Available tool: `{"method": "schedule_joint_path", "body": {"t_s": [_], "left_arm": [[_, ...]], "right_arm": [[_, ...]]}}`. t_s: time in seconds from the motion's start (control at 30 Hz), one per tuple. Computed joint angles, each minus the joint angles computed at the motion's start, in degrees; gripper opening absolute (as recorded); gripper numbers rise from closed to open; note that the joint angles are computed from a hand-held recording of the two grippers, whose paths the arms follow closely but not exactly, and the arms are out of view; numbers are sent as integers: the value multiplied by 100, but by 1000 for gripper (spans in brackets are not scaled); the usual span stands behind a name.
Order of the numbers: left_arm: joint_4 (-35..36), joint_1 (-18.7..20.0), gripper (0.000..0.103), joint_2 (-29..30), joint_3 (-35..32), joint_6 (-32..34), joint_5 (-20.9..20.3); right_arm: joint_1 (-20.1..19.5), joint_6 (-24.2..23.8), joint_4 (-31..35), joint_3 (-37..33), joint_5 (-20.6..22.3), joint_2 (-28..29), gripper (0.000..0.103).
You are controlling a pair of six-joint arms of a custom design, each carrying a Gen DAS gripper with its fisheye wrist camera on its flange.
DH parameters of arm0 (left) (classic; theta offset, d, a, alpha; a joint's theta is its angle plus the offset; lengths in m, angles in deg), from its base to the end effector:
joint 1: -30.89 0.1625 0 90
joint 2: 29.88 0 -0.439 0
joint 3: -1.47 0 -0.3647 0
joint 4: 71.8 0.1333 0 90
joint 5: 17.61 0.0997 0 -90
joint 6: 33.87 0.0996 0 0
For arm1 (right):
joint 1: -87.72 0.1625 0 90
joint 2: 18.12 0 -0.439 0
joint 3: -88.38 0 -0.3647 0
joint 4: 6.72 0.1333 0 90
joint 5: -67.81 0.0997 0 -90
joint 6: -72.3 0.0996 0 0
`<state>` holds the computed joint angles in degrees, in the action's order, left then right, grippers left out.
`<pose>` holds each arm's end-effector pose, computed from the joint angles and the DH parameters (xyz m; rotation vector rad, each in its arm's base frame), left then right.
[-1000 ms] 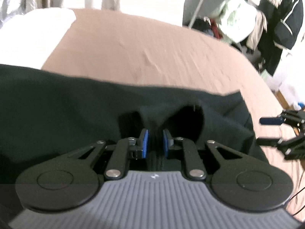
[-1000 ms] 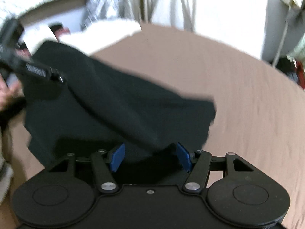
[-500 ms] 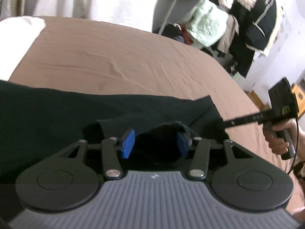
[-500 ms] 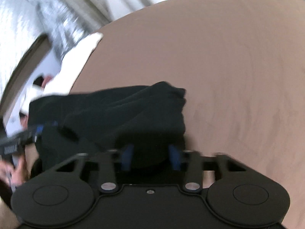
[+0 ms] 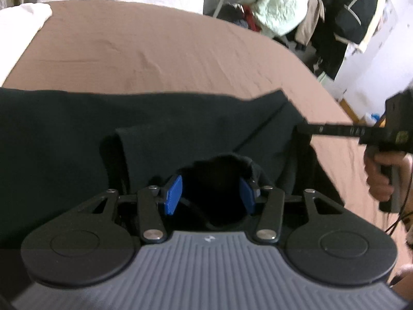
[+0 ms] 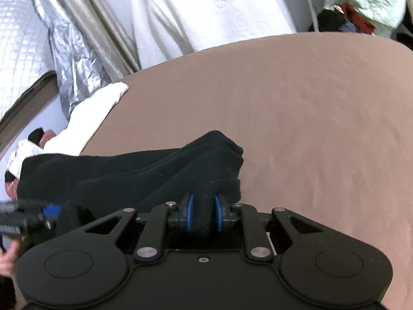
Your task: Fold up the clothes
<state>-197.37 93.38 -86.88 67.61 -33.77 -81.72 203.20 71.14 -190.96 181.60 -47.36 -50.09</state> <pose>-0.1796 -0.7276 0.4369 0.5050 2.6686 -0.7664 0.3749 -0.5752 0.0539 0.4475 -2.6633 0.9068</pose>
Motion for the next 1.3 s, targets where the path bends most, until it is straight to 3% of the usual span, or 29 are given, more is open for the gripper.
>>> {"method": "schedule_joint_path", "body": {"t_s": [0.07, 0.1, 0.13, 0.23, 0.43, 0.53, 0.67, 0.77, 0.8, 0.87, 0.9, 0.97, 1.03, 1.1, 1.17, 1.23, 1.3], "left_arm": [[-170, -128, 25, 54, 173, 530, 523], [-400, -194, 6, 95, 282, 853, 826], [-781, -249, 0, 143, 403, 1219, 1104], [-1996, -371, 0, 340, 647, 2334, 1761], [-3083, -214, 0, 415, 416, 2253, 1941], [-2737, -35, 0, 354, 174, 1602, 1693], [-1672, 175, 1, 130, -43, 667, 754], [-1244, 204, 6, -19, 12, 644, 122], [-1177, 189, 13, -55, 55, 745, 7], [-1110, 160, 37, -101, 139, 1012, -166], [-1135, 141, 52, -114, 201, 1174, -197], [-1169, 91, 55, -129, 319, 1478, -210], [-1165, 39, 59, -121, 400, 1646, -131], [-1114, 50, 64, -103, 403, 1726, -236], [-981, 61, 70, -60, 360, 1757, -329], [-966, 45, 76, -32, 402, 1823, -290], [-885, 32, 79, 13, 410, 1904, -249]], "right_arm": [[56, 46, -14, -133, -120, 120, 20], [79, 24, 51, -235, -179, 165, 20], [94, -17, 130, -377, -216, 227, 20], [68, -201, 398, -777, -158, 319, 20], [-29, -749, -43, -709, 190, 211, 22], [-56, -1043, 124, -457, 261, -5, 24], [-5, -1683, 517, -131, 61, -229, 30], [83, -2210, 717, -96, -310, -166, 34], [103, -2391, 665, -133, -406, -87, 38], [114, -2739, 497, -272, -534, 91, 43], [98, -2860, 382, -362, -535, 176, 51], [55, -3010, 118, -548, -472, 339, 59], [-20, -2887, -12, -688, -205, 402, 59], [-94, -2699, -36, -827, 76, 439, 54], [-136, -2645, 139, -1002, 178, 494, 38], [-181, -2565, 301, -1173, 290, 551, 35], [-235, -2333, 453, -1326, 432, 603, 23]]}}
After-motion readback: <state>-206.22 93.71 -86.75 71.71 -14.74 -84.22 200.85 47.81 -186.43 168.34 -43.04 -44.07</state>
